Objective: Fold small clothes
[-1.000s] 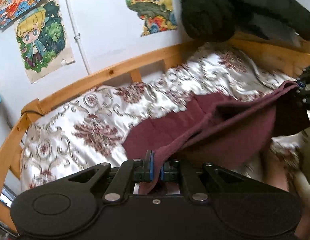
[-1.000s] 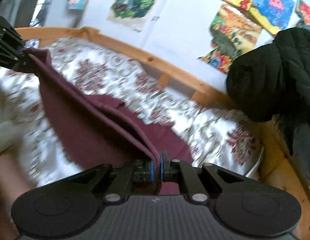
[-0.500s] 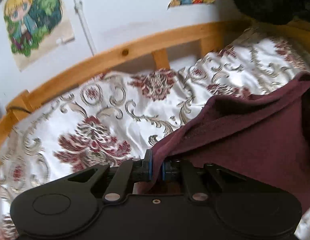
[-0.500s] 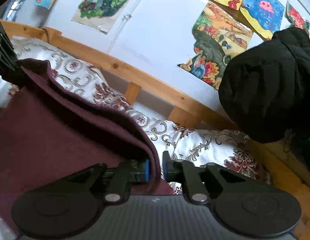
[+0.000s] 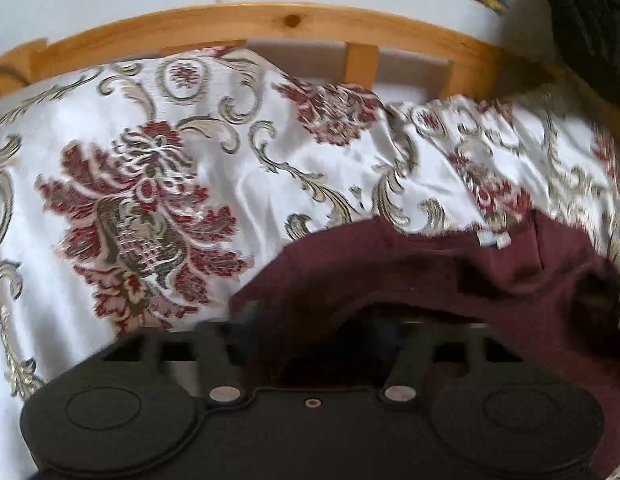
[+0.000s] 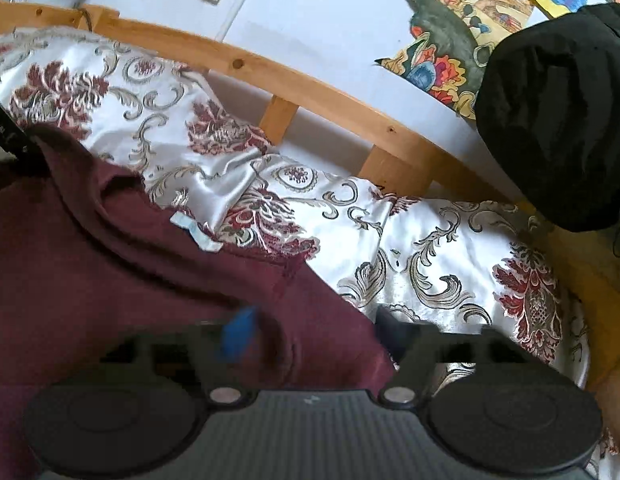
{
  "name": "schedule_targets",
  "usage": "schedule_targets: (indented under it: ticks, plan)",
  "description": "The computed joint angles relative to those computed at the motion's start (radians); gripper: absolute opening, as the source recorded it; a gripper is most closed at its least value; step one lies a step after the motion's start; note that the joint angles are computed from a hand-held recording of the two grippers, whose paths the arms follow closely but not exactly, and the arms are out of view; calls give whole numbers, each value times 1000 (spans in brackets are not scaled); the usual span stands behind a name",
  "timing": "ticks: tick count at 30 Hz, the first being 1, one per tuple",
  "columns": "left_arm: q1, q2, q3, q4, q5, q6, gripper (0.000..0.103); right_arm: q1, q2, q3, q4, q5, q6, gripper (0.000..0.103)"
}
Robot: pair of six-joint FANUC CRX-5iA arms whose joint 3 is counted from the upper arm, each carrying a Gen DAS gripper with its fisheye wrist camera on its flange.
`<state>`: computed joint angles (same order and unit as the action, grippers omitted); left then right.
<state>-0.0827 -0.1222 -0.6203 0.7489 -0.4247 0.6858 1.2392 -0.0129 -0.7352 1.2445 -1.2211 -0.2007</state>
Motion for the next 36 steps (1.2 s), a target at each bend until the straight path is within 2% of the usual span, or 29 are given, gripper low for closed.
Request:
schedule_targets:
  ticks: [1,2,4,6,8,13,17,19,21,22,23,24,25,27,28,29,30,32,36]
  plan:
    - [4,-7,-12,40,5,-22,88,1,-8,-7,9,0,-14,91]
    - [8,-14,-22,71,10,-34,93,1,-16,-12,15,0,-26,94]
    - [16,-29,-39,135,10,-54,97,5,-33,-14,11,3,-43,98]
    - [32,-39,-50,184,-16,-71,99,13,-57,-21,7,18,-53,103]
    - [53,-46,-54,202,-60,-69,99,27,-83,-26,-7,40,-42,103]
    - [102,-59,-38,112,-212,-1,99,77,-126,-16,-102,98,-3,103]
    - [100,-67,-31,44,-270,-14,97,78,-97,14,-162,130,79,103]
    - [92,-64,-22,12,-285,-32,88,65,-85,16,-157,142,74,99]
    - [88,-58,-12,-25,-296,-20,78,50,-81,18,-159,161,73,87]
    - [88,-55,-12,-28,-298,-26,69,47,-78,23,-168,166,78,83]
    - [91,-54,-12,-33,-304,-29,55,46,-74,26,-173,167,79,75]
    - [91,-52,-7,-46,-307,-24,48,47,-73,26,-173,170,82,66]
    - [89,-52,-3,-64,-303,-16,40,46,-71,29,-175,173,93,62]
    - [87,-55,-4,-68,-293,-28,33,48,-64,34,-176,177,108,50]
    - [91,-54,-7,-50,-304,-46,20,46,-60,38,-179,177,117,45]
    - [96,-47,-2,-41,-326,-48,10,44,-57,41,-182,178,123,30]
    - [96,-47,-3,-39,-329,-42,9,44,-53,44,-185,174,125,13]
    - [89,-65,-14,-49,-302,-35,2,50,-46,44,-169,141,114,11]
    - [86,-116,-61,4,-241,-49,2,66,-57,28,-133,48,49,9]
